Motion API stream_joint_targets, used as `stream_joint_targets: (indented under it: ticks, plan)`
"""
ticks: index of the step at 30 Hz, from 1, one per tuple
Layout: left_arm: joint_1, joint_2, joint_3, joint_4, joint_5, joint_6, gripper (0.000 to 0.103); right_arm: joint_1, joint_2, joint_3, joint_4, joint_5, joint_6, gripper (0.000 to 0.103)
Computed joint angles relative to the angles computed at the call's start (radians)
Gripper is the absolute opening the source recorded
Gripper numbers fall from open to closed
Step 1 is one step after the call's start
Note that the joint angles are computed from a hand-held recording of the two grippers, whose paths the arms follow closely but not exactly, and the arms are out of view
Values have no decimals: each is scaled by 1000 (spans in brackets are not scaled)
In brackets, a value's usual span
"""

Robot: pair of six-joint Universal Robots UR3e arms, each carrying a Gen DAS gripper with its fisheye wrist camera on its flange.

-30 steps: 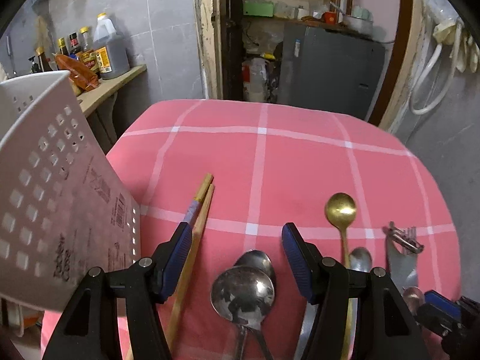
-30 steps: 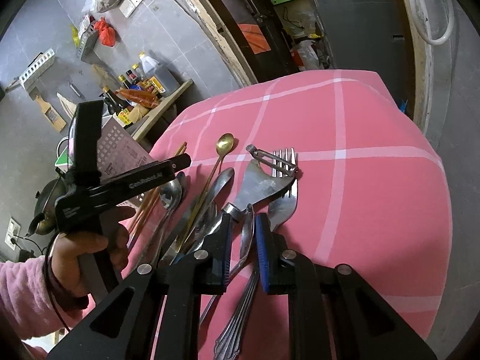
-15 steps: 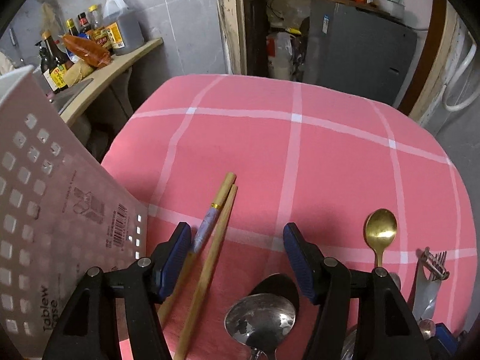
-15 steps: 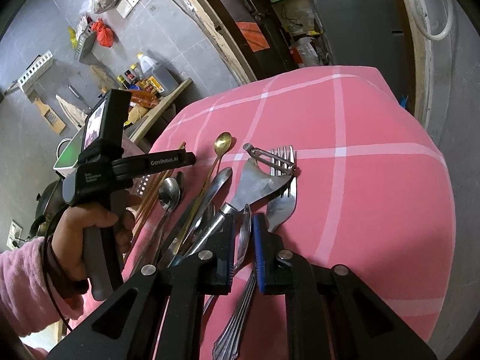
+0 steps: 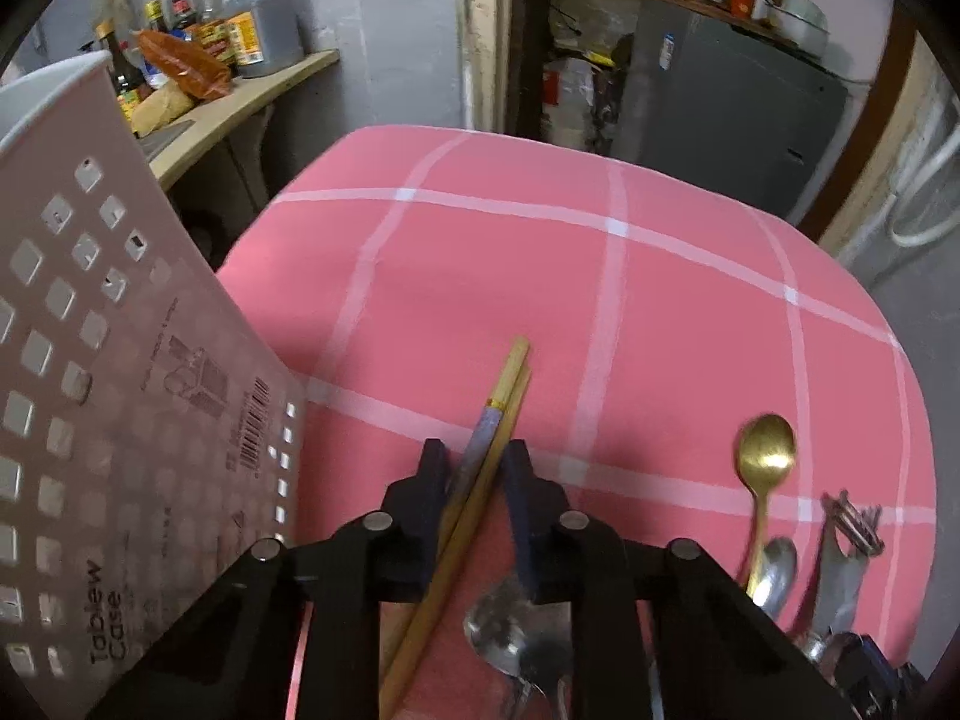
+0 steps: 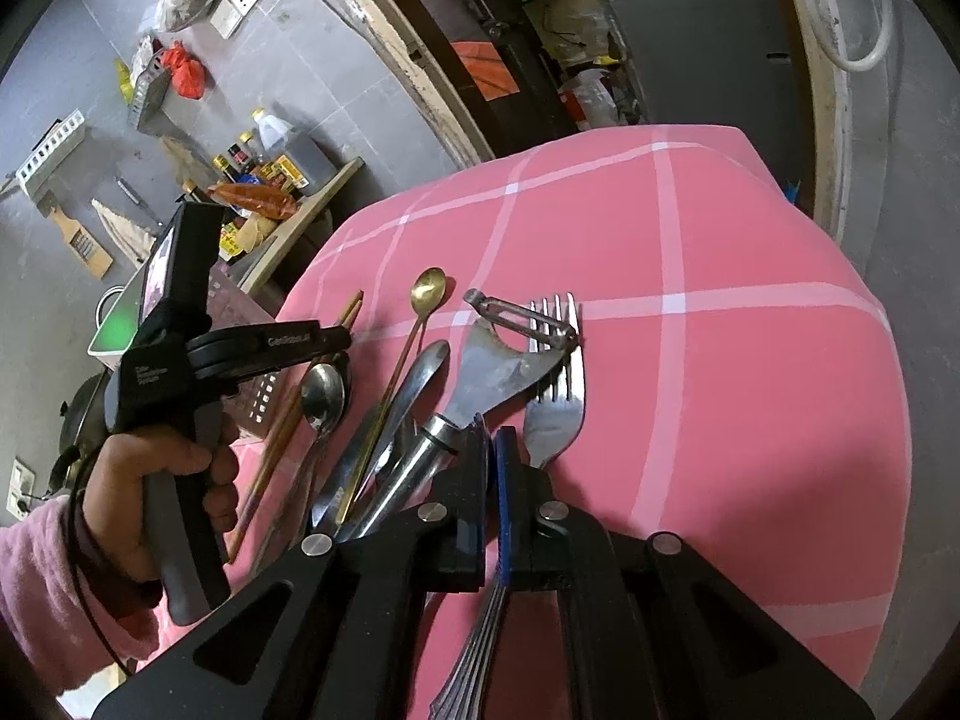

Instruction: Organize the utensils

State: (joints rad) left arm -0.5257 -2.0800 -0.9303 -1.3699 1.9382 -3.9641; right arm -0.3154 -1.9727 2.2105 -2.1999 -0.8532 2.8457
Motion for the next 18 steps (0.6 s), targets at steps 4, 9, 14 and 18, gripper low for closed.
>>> stream_joint_targets:
  ticks: [4, 9, 14, 18]
  plan:
    - [-2, 19, -3, -3, -74, 25, 17, -23, -28, 20, 21, 13, 7, 3]
    - [19, 69, -57, 10, -201, 44, 16, -45, -40, 37, 41, 33, 7, 3]
    - [37, 24, 56, -119, -271, 131, 16, -34, -6, 16, 68, 37, -15, 3]
    - [61, -1, 119, -183, -318, 179, 16, -22, 26, -28, 119, 32, -45, 3]
